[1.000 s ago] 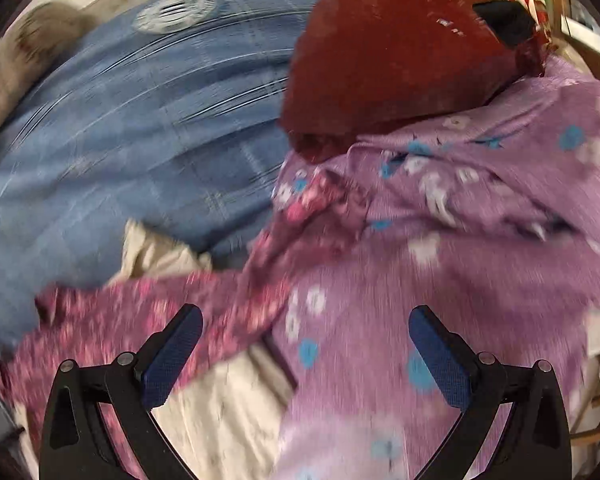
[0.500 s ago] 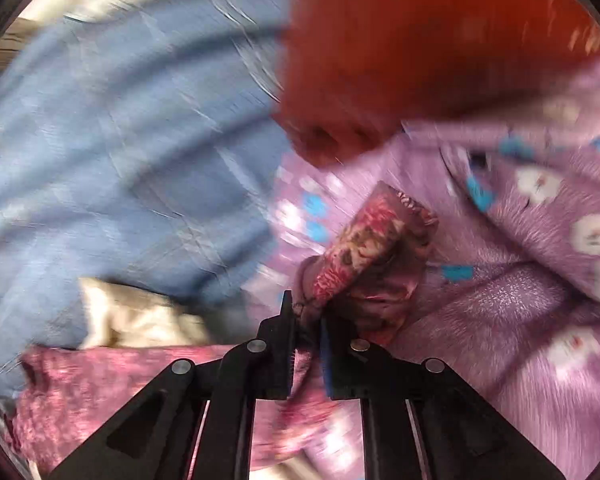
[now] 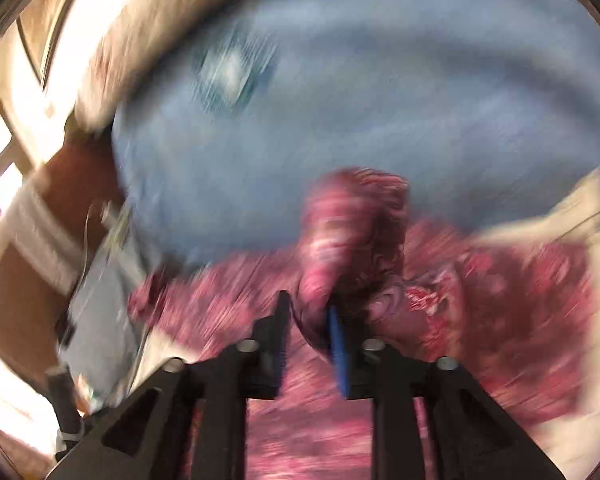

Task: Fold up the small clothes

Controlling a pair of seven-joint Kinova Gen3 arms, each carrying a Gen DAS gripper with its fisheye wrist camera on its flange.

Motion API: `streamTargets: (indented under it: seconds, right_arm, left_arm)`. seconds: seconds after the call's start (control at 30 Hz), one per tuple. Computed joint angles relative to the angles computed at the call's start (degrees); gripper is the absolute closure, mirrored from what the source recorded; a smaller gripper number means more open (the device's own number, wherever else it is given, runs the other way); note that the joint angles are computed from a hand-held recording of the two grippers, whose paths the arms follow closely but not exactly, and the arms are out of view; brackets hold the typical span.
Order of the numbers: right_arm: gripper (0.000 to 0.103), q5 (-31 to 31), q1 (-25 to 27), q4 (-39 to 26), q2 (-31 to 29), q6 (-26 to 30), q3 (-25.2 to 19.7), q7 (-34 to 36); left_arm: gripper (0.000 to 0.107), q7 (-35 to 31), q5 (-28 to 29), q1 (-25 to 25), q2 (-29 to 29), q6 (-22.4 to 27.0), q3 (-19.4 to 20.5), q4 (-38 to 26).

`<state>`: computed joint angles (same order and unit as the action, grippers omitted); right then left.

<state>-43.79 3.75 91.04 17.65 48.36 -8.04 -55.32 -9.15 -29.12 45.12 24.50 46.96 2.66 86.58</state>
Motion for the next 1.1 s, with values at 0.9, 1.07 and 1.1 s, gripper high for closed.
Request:
streamTargets:
  seconds: [0.9, 1.07, 1.1]
  right_arm:
    - [0.022, -14.6, 23.3, 11.4, 2.3, 14.3, 10.2, 7.6]
    - [0.023, -20.8, 26.0, 11.0, 6.0, 16.8, 8.6, 10.8]
    - [0.023, -21.4, 25.6, 10.9, 6.6, 16.3, 8.4, 10.7]
  left_arm:
    - [0.004, -11.6, 24.9, -10.1, 19.9, -7.8, 5.5, -25.5]
    - [0.092, -13.1, 27.8, -10.0, 20.3, -13.4, 2.9, -26.0]
    - [0.099, -15.1, 28.5, -10.7, 20.9, -12.8, 3.7, -27.4]
